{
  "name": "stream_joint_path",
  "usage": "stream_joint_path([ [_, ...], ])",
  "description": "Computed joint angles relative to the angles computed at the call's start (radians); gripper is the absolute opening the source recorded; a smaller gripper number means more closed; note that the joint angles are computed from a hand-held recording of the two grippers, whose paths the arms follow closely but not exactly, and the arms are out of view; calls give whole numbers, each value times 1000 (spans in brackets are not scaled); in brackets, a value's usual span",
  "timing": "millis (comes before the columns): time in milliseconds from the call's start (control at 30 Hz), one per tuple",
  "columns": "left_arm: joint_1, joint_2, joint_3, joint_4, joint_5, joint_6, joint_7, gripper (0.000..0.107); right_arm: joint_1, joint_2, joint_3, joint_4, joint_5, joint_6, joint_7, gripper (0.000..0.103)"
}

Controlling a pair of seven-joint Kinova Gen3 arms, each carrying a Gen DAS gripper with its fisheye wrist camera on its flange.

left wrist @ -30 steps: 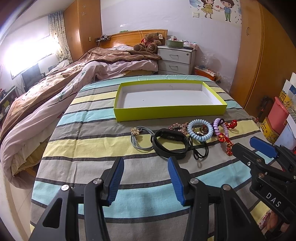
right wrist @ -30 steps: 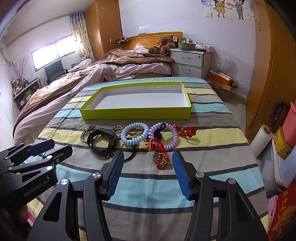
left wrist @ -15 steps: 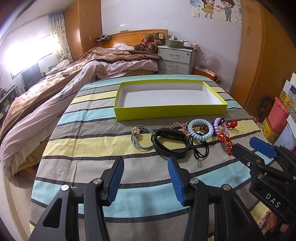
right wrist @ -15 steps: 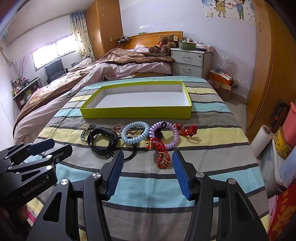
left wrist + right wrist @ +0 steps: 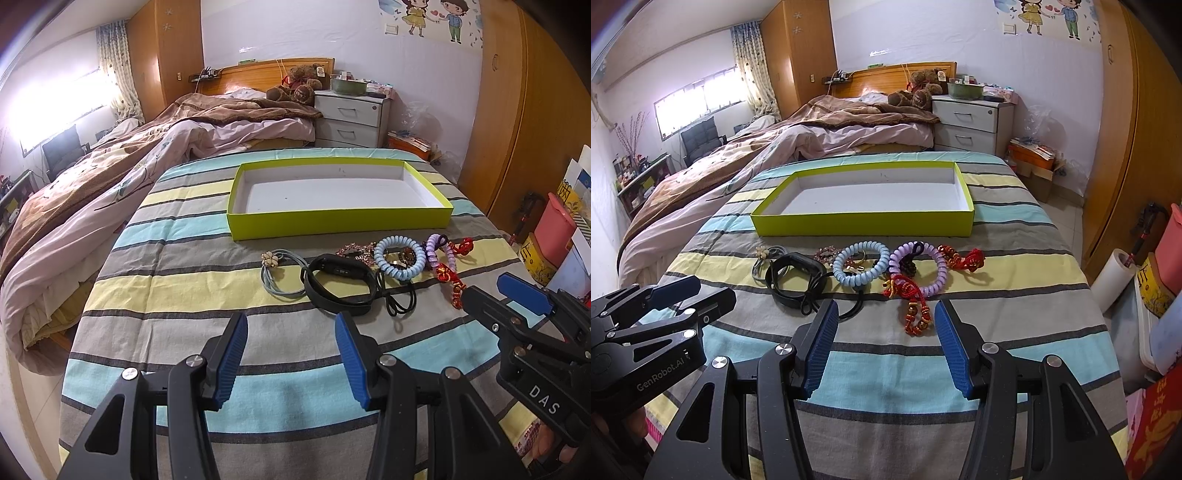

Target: Organize jewelry

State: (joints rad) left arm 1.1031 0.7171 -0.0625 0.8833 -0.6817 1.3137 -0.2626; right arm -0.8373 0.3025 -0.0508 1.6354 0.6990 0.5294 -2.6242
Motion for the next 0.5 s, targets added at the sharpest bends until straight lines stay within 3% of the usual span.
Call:
stream_joint_path([
  [500,-15,1,4,3,17,-17,-6,49,8,7,-3,-2,-15,-1,12,55],
])
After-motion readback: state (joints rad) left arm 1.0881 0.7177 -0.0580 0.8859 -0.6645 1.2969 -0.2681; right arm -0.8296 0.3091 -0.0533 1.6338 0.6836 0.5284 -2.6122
